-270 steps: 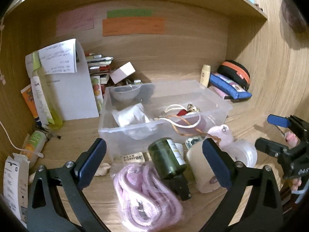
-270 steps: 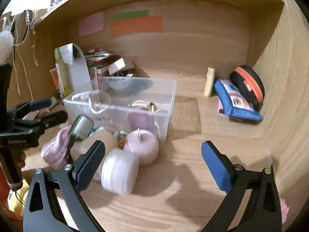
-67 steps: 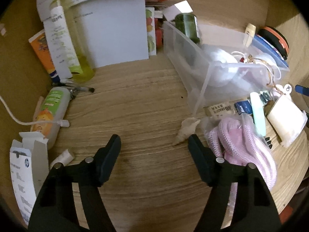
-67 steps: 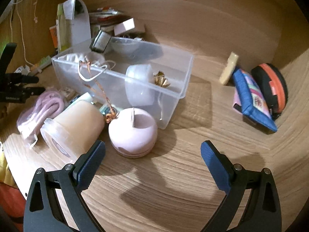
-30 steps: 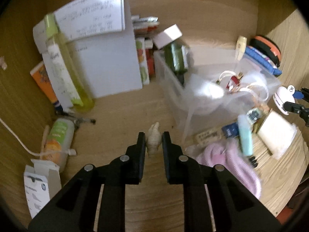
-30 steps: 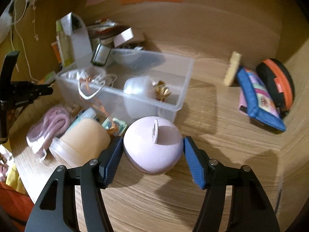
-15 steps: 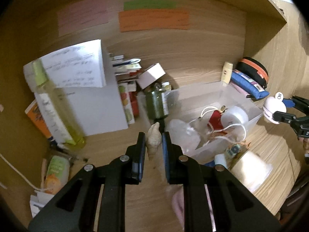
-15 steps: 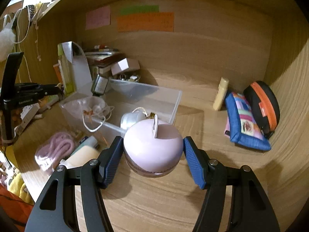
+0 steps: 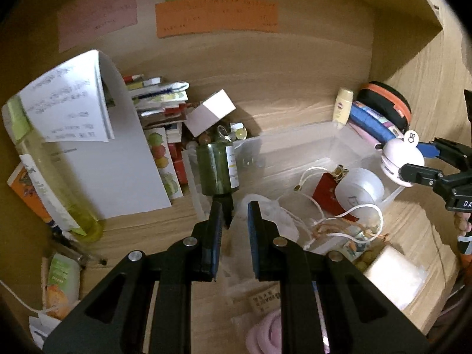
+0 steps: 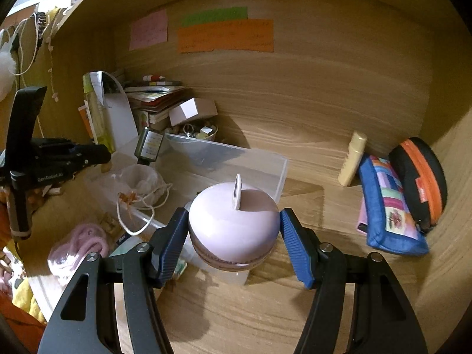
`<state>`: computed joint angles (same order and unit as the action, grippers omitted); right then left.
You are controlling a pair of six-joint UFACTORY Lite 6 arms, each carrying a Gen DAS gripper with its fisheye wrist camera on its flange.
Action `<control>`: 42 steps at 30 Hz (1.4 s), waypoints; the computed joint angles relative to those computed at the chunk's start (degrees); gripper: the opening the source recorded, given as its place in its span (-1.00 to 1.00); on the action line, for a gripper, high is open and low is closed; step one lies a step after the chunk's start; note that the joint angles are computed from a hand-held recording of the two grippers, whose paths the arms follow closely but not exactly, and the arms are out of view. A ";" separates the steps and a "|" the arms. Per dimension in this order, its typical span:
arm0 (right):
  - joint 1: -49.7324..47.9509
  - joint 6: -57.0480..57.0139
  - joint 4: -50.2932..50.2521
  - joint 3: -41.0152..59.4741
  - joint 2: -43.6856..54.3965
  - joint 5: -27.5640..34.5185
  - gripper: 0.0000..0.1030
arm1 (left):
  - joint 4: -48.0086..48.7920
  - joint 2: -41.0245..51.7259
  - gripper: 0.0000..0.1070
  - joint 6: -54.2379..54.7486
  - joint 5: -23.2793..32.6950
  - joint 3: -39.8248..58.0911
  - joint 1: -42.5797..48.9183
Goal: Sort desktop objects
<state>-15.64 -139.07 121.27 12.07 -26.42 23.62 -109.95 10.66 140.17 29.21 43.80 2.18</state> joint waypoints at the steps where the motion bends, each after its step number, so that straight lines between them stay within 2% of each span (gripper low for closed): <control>1: 0.38 -2.17 2.14 1.05 2.38 0.43 0.16 | -0.76 1.04 -0.69 0.38 -0.73 0.75 -0.65; 3: 1.14 -6.20 6.23 2.51 5.81 1.22 0.16 | -0.67 2.68 -0.69 -0.02 -1.40 2.04 -1.16; 9: 2.91 -10.45 10.30 6.44 13.68 2.43 0.16 | -1.59 3.45 -0.69 -0.28 -1.52 2.93 -0.59; 11: 3.57 -11.91 11.84 7.27 15.67 2.25 0.16 | -0.52 2.82 -0.63 -1.48 -1.28 2.54 -0.18; 16: 6.61 -17.87 18.42 6.65 16.01 0.96 0.16 | 3.18 1.88 -0.60 -5.77 -1.14 1.58 0.11; 20: 7.62 -18.19 19.65 6.05 14.86 0.10 0.16 | -0.52 1.55 -0.60 -1.92 -2.42 0.08 -1.10; 23: 7.97 -19.00 21.45 5.47 14.07 -0.31 0.17 | -7.44 0.67 -0.55 4.95 -2.31 -2.04 -1.93; 24: 7.62 -17.37 19.65 5.06 13.42 -0.09 0.17 | -8.64 0.50 -0.51 6.38 -1.86 -2.58 -2.04; 26: 7.68 -15.39 17.61 4.04 11.64 -0.06 0.17 | -8.26 0.60 -0.24 6.86 -0.36 -3.09 -1.88; 28: 9.79 -19.43 22.36 2.15 8.53 -1.55 0.17 | -5.82 0.45 0.03 5.62 1.37 -3.66 -2.00; 31: 11.88 -22.48 25.89 0.21 5.27 -3.18 0.17 | -8.19 -0.08 0.13 6.19 1.95 -4.60 -2.68; 34: 12.53 -20.72 24.73 -1.45 2.11 -4.43 0.17 | -9.43 0.05 0.15 7.65 3.30 -5.14 -2.45; 36: 12.56 -18.49 22.85 -2.73 -0.40 -5.16 0.17 | -5.81 1.09 0.36 5.40 7.13 -5.03 -0.88; 38: 12.38 -14.20 18.86 -4.19 -3.68 -6.18 0.17 | 0.27 1.63 0.80 1.11 10.37 -4.66 0.42; 39: 12.48 -12.90 17.72 -4.51 -4.61 -6.64 0.17 | 2.09 1.03 0.93 1.09 10.36 -5.30 -0.50; 40: 12.78 -11.84 17.10 -5.25 -6.22 -7.39 0.17 | 1.52 0.21 0.93 3.47 9.08 -6.44 -2.07; 42: 13.01 -7.55 13.40 -6.68 -9.33 -8.47 0.17 | -6.83 -3.46 0.93 14.24 4.24 -10.56 -5.63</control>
